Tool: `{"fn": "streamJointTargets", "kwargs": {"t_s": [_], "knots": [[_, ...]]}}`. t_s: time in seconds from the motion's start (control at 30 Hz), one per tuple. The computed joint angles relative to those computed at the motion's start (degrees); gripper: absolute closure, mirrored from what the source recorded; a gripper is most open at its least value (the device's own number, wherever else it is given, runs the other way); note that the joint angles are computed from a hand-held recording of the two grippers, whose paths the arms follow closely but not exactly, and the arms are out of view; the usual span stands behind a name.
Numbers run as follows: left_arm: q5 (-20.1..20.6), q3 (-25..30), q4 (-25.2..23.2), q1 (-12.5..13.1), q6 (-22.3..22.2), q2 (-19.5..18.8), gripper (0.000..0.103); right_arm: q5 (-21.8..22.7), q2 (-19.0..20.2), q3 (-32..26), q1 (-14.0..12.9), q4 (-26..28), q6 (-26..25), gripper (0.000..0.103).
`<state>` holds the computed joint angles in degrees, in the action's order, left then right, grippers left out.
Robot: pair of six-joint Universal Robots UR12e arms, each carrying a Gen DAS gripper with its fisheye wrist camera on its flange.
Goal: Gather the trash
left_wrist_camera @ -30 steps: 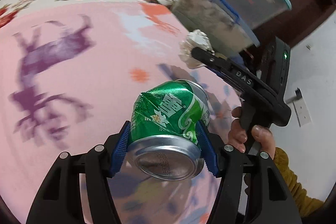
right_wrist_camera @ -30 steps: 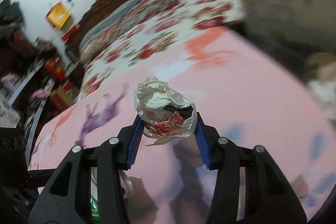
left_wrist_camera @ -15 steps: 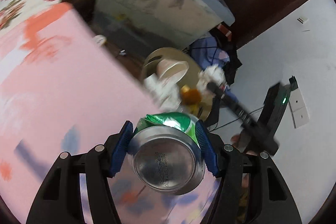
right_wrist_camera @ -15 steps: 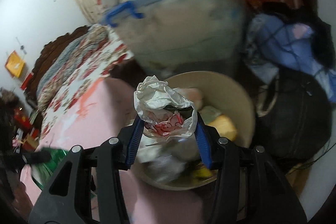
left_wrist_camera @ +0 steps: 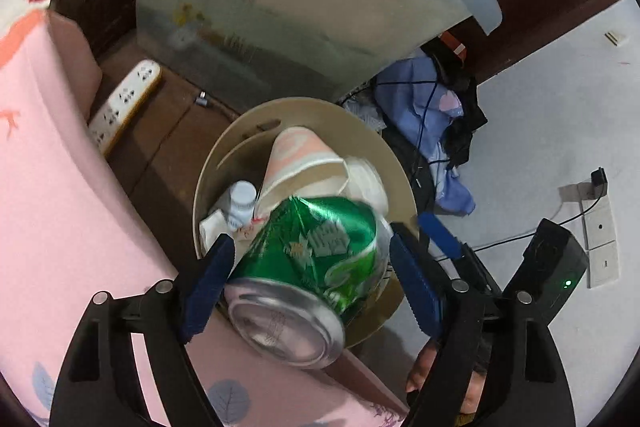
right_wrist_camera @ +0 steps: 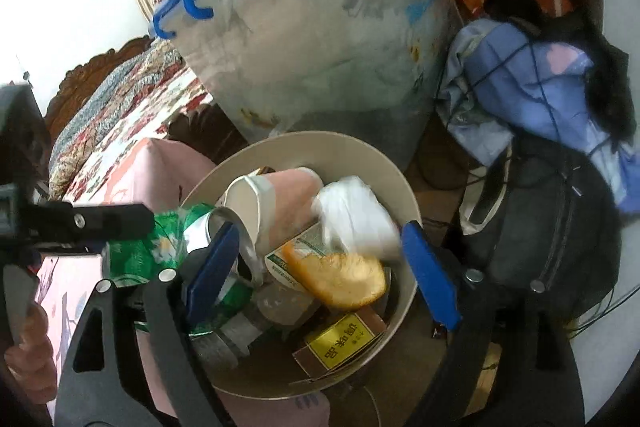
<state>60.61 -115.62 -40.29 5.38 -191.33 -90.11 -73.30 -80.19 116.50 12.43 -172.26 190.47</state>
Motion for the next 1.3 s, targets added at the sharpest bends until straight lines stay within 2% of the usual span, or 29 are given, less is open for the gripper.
{"fn": "streamJointTargets", "kwargs": {"t_s": [0.17, 0.27, 0.4, 0.47, 0.63, 0.73, 0.87, 1.07, 1.2, 1.3], "knots": [[-1.39, -2.08, 1.50, 1.83, -0.79, 2.73, 0.027, -0.07, -1.85, 1.98, -0.45, -3.35, 2.06, 0.020], [-2.73, -3.94, 2.57, 3.30, -0.92, 5.75, 0.025, -0.64, -3.92, 4.06, -0.62, -6.13, 3.76, 0.020], [-3.80, -7.57, 3.41, 4.86, -0.06, 11.10, 0.023, 2.37, -7.80, 7.66, -0.99, -7.99, 7.91, 0.020], [-2.94, -9.41, 3.13, 5.07, 1.03, 13.92, 0.022, 3.70, -9.63, 9.56, -0.74, -9.11, 9.58, 0.020], [4.45, -14.64, 2.65, 4.57, 3.92, 22.50, 0.018, 4.97, -13.85, 14.40, 1.66, -11.37, 14.03, 0.020], [13.14, -17.22, 2.71, 2.57, 5.39, 27.67, 0.014, 2.27, -16.12, 17.04, 4.24, -13.29, 17.86, 0.019], [20.94, -19.77, 2.14, 0.94, 6.52, 33.35, 0.009, -2.69, -18.91, 19.55, 8.15, -14.19, 21.76, 0.019], [25.14, -21.84, -1.19, 1.88, 7.75, 40.51, 0.009, -7.68, -22.58, 20.69, 13.41, -12.63, 21.74, 0.012], [29.47, -22.57, -1.49, 0.75, 8.33, 44.28, 0.009, -11.70, -24.89, 21.07, 16.58, -13.13, 22.17, 0.007], [31.26, -23.09, -1.62, 0.60, 8.67, 47.13, 0.009, -14.59, -26.09, 21.07, 18.77, -13.61, 22.42, 0.005]]}}
